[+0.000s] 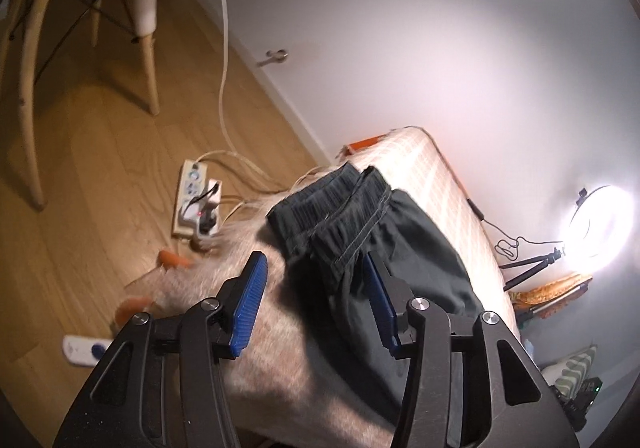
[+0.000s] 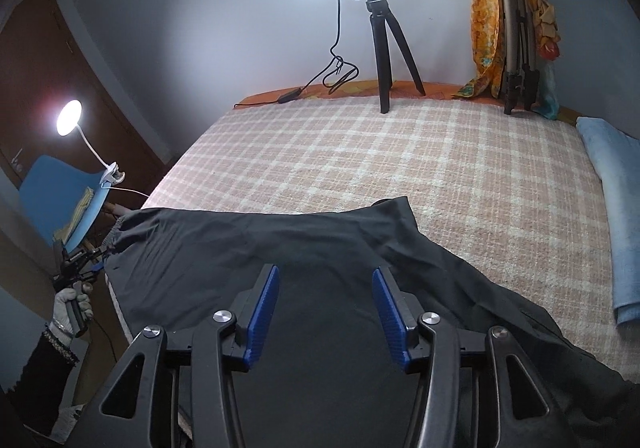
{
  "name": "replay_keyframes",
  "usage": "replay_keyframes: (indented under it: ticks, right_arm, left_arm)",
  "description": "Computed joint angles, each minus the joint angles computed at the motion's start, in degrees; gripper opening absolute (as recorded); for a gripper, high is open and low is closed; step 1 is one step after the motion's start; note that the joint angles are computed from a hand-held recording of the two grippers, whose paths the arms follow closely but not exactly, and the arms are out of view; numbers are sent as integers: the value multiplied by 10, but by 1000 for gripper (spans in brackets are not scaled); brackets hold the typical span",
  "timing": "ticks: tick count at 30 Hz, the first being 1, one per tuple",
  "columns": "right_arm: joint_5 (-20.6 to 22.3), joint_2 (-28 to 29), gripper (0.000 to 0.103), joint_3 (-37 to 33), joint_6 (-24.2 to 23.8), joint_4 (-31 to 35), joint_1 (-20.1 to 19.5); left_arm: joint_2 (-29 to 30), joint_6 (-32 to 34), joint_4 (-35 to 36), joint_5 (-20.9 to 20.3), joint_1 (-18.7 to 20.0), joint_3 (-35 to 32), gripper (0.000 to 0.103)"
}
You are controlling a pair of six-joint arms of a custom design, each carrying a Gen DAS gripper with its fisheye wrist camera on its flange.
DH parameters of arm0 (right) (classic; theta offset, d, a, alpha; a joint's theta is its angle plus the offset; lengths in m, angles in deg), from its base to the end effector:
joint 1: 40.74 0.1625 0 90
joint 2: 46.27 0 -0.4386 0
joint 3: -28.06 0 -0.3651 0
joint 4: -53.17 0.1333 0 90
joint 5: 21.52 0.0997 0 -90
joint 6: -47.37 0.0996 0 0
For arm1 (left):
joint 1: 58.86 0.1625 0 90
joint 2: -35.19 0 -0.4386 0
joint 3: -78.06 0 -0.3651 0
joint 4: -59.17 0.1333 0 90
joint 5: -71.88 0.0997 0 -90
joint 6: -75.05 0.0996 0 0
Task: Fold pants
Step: 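Grasp the elastic waistband with the left gripper while the right gripper hovers over the pants, then bring the right gripper to the waistband and grasp it beside the left gripper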
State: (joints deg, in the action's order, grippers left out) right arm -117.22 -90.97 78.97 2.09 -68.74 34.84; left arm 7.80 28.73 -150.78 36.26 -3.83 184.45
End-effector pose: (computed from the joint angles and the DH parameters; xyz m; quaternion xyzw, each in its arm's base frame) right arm -0.0816 -0.8128 0.3854 0.2484 -0.9416 0.1685 0.1526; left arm -0.1525 -0.5919 0.0274 -0.2415 0.8134 -0.5149 0.1221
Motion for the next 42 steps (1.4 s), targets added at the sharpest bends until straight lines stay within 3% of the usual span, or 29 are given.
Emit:
replay_keyframes:
  ticks: [9, 20, 22, 25, 34, 38, 42]
  right_arm:
    - [-24, 6, 52, 5, 9, -12, 10]
    - [-24, 8, 52, 19, 7, -11, 18]
    - [-23, 7, 52, 24, 4, -12, 19]
    - [-24, 4, 52, 34, 0, -17, 20]
    - [-16, -2, 52, 45, 2, -15, 20]
    - [-8, -3, 52, 48, 4, -11, 20]
    - [-2, 0, 52, 44, 8, 0, 21]
  left_arm:
    - [17, 39, -66, -22, 9, -17, 45]
    - [32, 55, -108, -14, 19, -36, 44]
    - [33, 44, -101, -1, 19, -37, 26]
    - [39, 59, -114, 5, 17, -45, 22]
    - [52, 152, -82, 76, -8, -89, 18]
    - [64, 227, -70, 114, -29, -120, 16]
    - [84, 322, -59, 127, -49, -165, 16]
